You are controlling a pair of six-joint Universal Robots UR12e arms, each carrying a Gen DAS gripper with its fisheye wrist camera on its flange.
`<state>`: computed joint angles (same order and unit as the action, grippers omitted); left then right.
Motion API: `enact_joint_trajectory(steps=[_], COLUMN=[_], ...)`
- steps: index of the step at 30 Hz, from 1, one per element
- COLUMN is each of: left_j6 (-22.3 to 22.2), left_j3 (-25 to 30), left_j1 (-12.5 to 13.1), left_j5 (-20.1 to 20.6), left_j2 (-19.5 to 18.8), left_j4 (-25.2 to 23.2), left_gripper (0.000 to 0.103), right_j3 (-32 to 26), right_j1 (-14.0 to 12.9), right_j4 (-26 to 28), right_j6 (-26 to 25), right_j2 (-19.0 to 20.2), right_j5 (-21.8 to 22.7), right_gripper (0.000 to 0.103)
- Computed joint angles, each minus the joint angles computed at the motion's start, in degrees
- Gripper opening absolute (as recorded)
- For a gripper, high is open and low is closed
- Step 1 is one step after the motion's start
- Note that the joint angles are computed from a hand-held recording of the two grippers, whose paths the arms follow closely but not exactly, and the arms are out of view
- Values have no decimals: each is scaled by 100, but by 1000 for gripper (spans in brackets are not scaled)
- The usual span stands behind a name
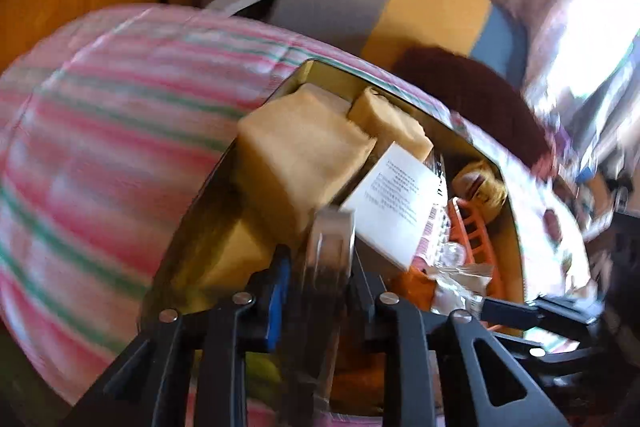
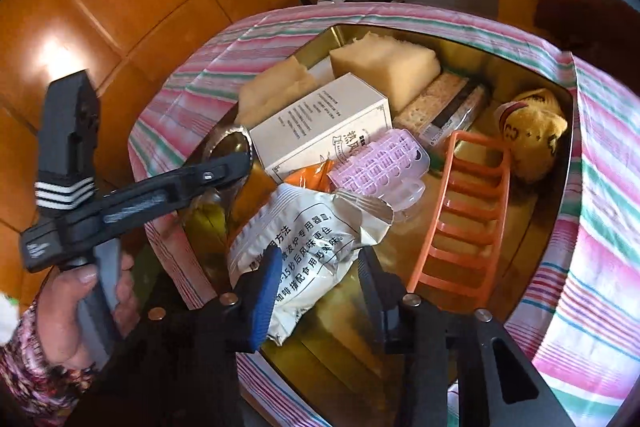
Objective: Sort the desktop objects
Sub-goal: 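Carry the silver clip and snack bag over the gold tray with both tools, then open both tools to drop the clip and snack bag into the tray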
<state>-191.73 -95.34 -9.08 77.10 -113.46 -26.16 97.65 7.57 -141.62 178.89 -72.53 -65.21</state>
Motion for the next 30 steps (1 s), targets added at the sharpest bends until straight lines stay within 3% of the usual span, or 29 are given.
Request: enact_joint_trajectory(steps=[1, 3, 5, 7, 9, 11, 16, 18, 20, 22, 25, 27, 30], left_j6=[193, 672, 1070, 548, -234, -626, -596, -272, 178, 396, 129, -32, -526], left_j3=[40, 125, 190, 112, 4, -74, -196, -255, -192, -106, -108, -80, -129], left_j1=[15, 74, 88, 185, 285, 316, 272, 214, 55, -23, 10, -12, 24], left_j5=[-102, -554, -733, -914, -949, -710, -559, -524, -60, 127, 69, 314, 52], left_j2=[-19, -36, -15, 21, 54, 103, 200, 257, 259, 208, 181, 168, 175], left_j4=[7, -144, -351, -130, 178, 300, 297, 348, 211, 30, 73, 13, 293], left_gripper=[18, 18, 22, 30, 31, 32, 34, 34, 34, 34, 34, 34, 38], right_j3=[0, 15, 44, 57, 80, 102, 147, 155, 145, 158, 226, 273, 357], right_j1=[-1, -4, -32, -63, -78, -97, -129, -135, -131, -144, -199, -238, -306], right_j4=[22, 32, 26, 4, -37, -63, -142, -176, -193, -212, -336, -400, -519], right_j6=[-30, -104, -50, 80, 149, 185, 221, 236, 280, 323, 455, 531, 627], right_j2=[-7, -24, -35, -28, -35, -49, -95, -103, -95, -107, -153, -196, -271], right_j5=[-22, -51, 39, 125, 139, 183, 247, 277, 283, 329, 439, 431, 403], right_gripper=[40, 40, 41, 42, 42, 42, 43, 42, 42, 43, 43, 43, 43])
